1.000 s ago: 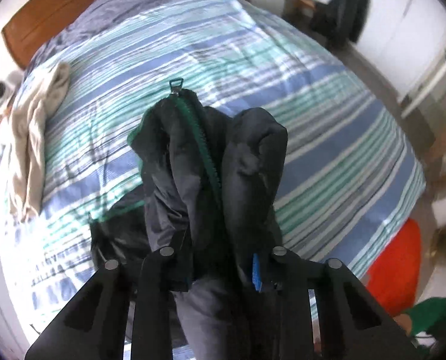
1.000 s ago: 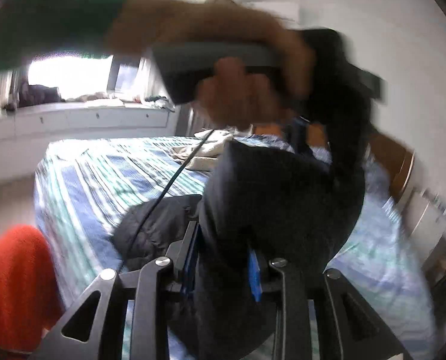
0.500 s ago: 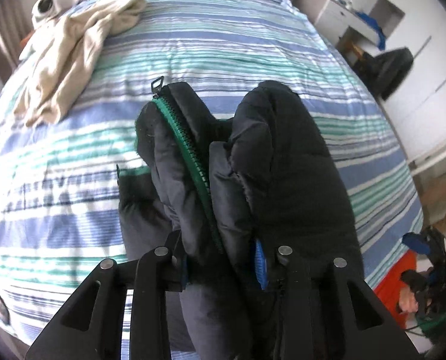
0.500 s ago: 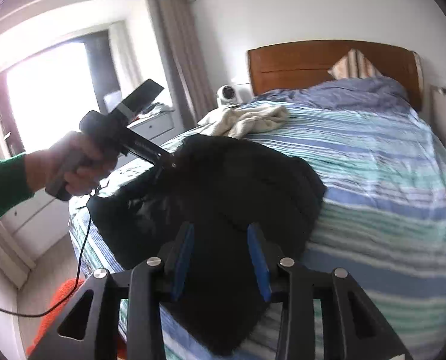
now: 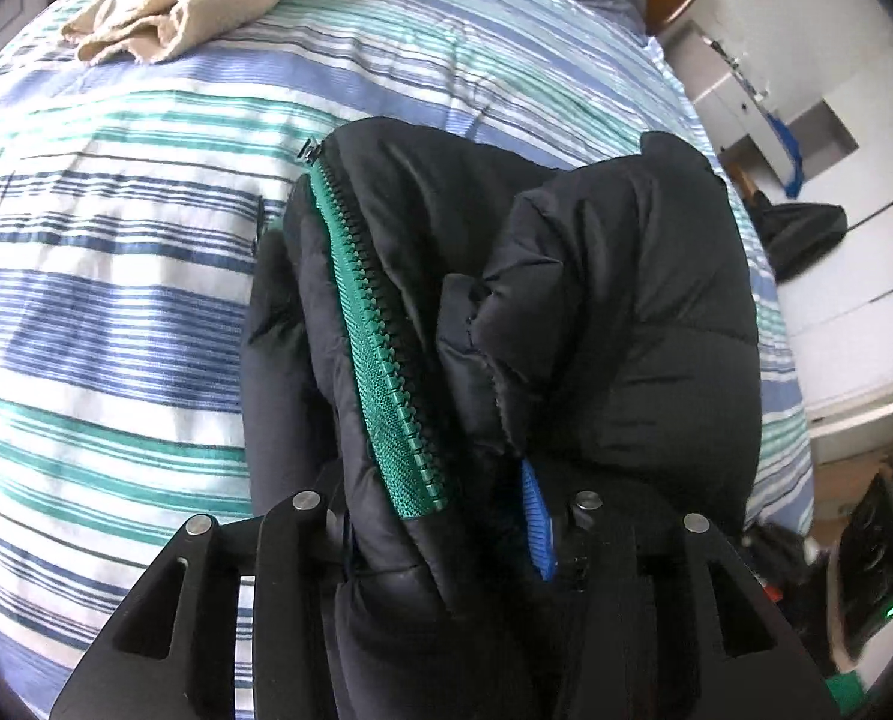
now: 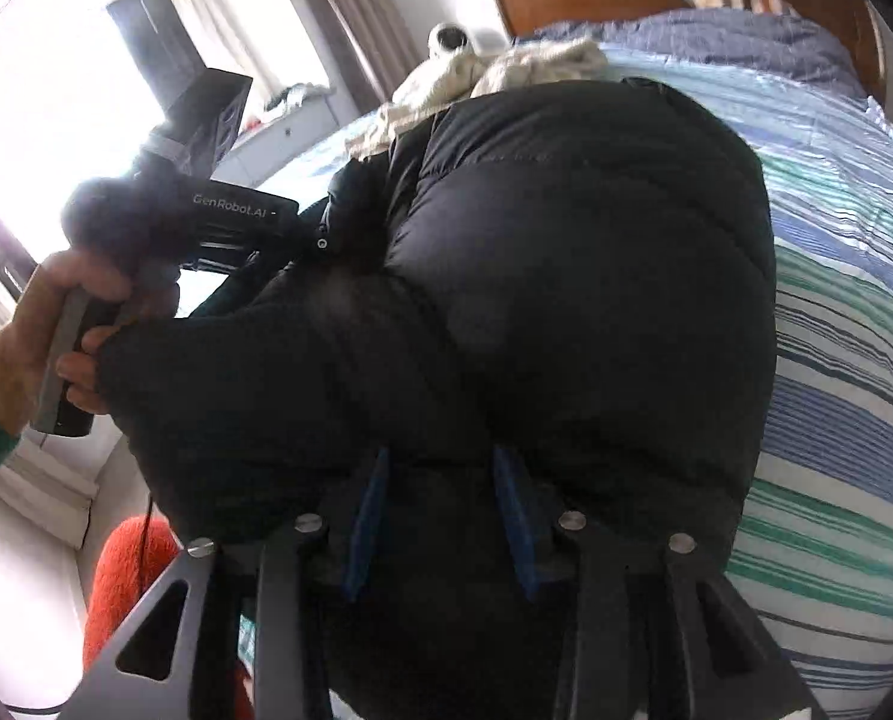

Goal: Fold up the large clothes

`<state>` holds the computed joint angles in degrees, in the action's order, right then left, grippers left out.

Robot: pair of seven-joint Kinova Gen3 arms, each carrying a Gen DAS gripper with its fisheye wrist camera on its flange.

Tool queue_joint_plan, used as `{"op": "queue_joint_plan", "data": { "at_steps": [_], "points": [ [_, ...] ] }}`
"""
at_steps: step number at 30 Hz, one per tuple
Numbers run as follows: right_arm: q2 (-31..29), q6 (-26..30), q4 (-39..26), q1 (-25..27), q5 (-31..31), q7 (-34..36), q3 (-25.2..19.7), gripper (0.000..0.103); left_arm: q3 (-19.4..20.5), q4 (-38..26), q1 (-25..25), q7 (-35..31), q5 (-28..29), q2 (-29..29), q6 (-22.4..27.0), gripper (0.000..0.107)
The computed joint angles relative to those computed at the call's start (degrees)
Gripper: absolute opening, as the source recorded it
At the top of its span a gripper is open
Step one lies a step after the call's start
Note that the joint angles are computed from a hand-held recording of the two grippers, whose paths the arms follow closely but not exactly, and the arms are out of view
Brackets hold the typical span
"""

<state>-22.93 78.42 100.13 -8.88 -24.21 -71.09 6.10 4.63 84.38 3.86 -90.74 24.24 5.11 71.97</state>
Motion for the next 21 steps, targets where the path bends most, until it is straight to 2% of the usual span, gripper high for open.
{"op": "queue_joint_plan", "data": {
  "at_steps": [3, 6, 11, 13, 15, 18, 21],
  "points": [
    [4.13, 3.95, -7.96, 0.41, -2.25, -0.66, 0.84, 0.035, -0.56, 2.23, -0.89, -2.21, 2.05, -1.1, -1.27, 0.041],
    [10.08, 2.48, -15.93, 4.28, -4.71, 0.96, -3.68, 0.036, -1.44, 4.48, -2.4, -5.02, 5.88, -1.41, -2.23, 0.041],
    [23.36, 0.14, -24.47, -4.02, -1.42, -6.91, -4.84, 0.037, -2.07, 5.94, -4.09, -8.26, 9.39, -0.97, -2.37, 0.041],
    [28.66, 0.72, -24.59, -9.3, 3.17, -11.52, -4.48, 0.035, -1.92, 6.14, -4.01, -8.15, 8.42, -0.78, -2.81, 0.041],
    [33.15, 3.71, -26.85, -11.83, 7.81, -14.83, -5.76, 0.031, -2.27, 6.16, -3.32, -7.18, 6.45, -0.07, -3.38, 0.041],
    [36.12, 4.76, -28.41, -8.79, 10.47, -19.09, -11.23, 0.03, -2.16, 6.89, -5.2, -8.34, 8.97, 1.56, -2.92, 0.04],
    [36.23, 3.72, -27.04, -6.07, 8.37, -19.27, -12.17, 0.027, -1.84, 7.39, -5.78, -8.76, 10.05, 2.17, -3.35, 0.04]
  ]
}}
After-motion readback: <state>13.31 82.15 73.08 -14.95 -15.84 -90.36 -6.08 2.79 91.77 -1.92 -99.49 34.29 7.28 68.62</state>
